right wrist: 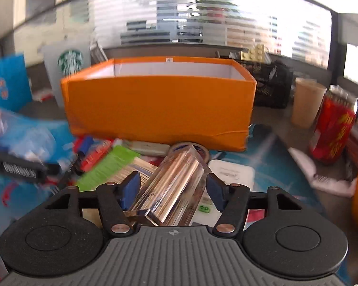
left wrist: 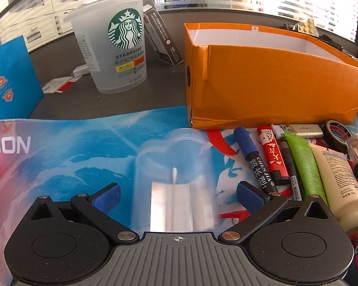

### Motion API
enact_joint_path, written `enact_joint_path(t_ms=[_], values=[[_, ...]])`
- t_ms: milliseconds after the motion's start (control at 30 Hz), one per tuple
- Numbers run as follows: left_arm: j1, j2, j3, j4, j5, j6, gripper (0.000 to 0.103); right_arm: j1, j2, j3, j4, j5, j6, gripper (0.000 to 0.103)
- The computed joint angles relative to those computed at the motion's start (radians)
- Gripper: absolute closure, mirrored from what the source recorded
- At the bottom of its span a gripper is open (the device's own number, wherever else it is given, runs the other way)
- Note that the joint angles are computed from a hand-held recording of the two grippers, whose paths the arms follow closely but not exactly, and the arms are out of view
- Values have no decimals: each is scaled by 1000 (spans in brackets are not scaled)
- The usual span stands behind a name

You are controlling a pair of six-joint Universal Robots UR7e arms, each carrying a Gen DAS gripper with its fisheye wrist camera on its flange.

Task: Organize rigid objects
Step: 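Grasp the clear cups with the left gripper while the right gripper grasps the swab tube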

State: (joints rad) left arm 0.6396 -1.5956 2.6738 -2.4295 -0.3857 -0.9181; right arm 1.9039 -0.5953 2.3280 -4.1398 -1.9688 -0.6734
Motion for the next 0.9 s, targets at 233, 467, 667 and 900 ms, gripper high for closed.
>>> enact_joint_path(t_ms=[233, 467, 667, 900], values=[[23, 10, 25, -192, -44, 134, 0, 47, 120, -73, -135, -169, -264, 60], [-5, 6, 69, -283, -8, 174, 28, 10, 86, -32, -101, -63, -246, 62], [-11, 50, 80, -390, -4, 238, 45, -24, 10, -30, 70, 5, -87, 60], [-14, 17, 65, -339, -41, 233, 45, -85, -49, -15, 165, 123, -46, 68]])
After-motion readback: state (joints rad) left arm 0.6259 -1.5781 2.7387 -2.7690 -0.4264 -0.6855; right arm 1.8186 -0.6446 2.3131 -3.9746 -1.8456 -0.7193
